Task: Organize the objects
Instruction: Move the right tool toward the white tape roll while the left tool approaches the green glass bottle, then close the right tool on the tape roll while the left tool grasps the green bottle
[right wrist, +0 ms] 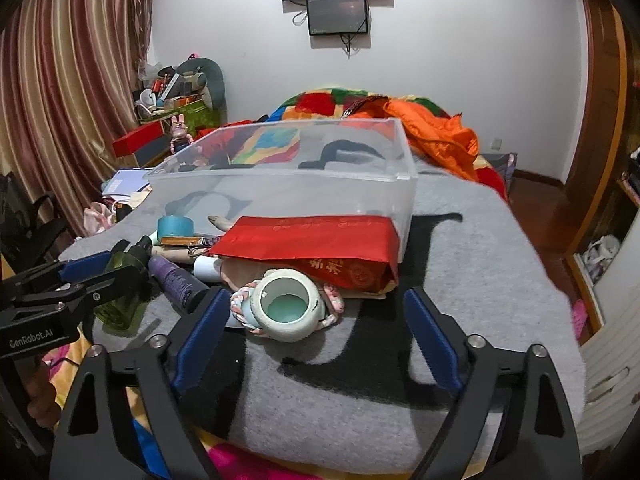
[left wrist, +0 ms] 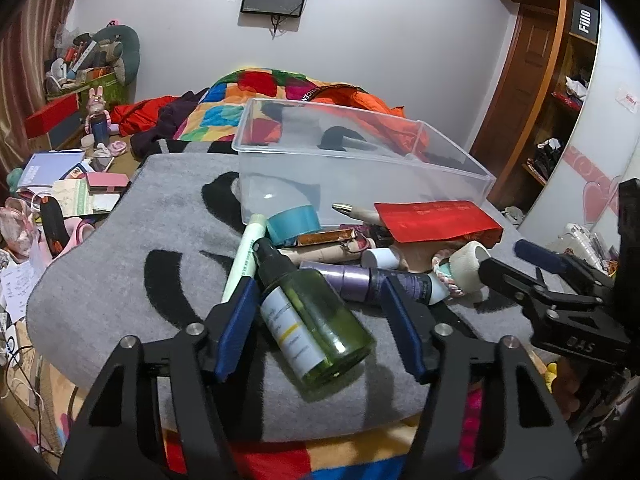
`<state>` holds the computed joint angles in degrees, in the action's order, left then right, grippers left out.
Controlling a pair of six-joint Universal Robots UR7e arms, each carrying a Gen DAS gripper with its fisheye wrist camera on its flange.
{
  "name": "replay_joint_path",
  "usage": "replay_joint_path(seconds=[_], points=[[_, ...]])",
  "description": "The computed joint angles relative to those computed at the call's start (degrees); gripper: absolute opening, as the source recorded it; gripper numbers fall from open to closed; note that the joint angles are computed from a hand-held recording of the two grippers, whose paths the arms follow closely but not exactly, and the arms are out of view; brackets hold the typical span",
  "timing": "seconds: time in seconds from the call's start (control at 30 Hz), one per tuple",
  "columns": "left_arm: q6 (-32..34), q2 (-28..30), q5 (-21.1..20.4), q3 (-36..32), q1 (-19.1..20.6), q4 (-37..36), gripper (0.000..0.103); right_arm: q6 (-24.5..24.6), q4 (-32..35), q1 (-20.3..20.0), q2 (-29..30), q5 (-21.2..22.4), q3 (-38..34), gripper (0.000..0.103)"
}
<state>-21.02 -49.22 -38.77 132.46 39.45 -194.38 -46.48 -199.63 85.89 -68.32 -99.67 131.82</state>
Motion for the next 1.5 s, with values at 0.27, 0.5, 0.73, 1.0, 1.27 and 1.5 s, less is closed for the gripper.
replay_joint_path(seconds=[0.27,0.5,0.73,1.0,1.27,1.5], points=[[-0.91,1.05,-0.86,-1.29,1.4,1.23,0.061,1.61,4.96,-0.61,0.47,0.7,-1.59,0.059],[-1.21,0.92,-0.53,-0.91,1.03,0.93,0.061,1.09,4.63,-0.17,1.4,0.01,-1.49,0.042],[-1.13,0.18,0.08,0.61,-0.82,-0.42,0.06,0.73,3.91,-0.09,0.22,1.07,-0.46,0.035],[0.3,-0.94,2.13,1.4,-3.07,-1.78,0.047,0.43,2.77,0.72,-1.44,2.02,0.61,0.035],[1.57,-1.45,3.03,1.01,-3.07,-1.61,0.042,0.14,2.82,1.36,-2.59,2.36,0.46,0.035],[3.05,-3.12,3.47,1.15,-3.76,-1.97,0.041,0.02,3.48,1.96,-3.41,2.67,-0.22,0.035]])
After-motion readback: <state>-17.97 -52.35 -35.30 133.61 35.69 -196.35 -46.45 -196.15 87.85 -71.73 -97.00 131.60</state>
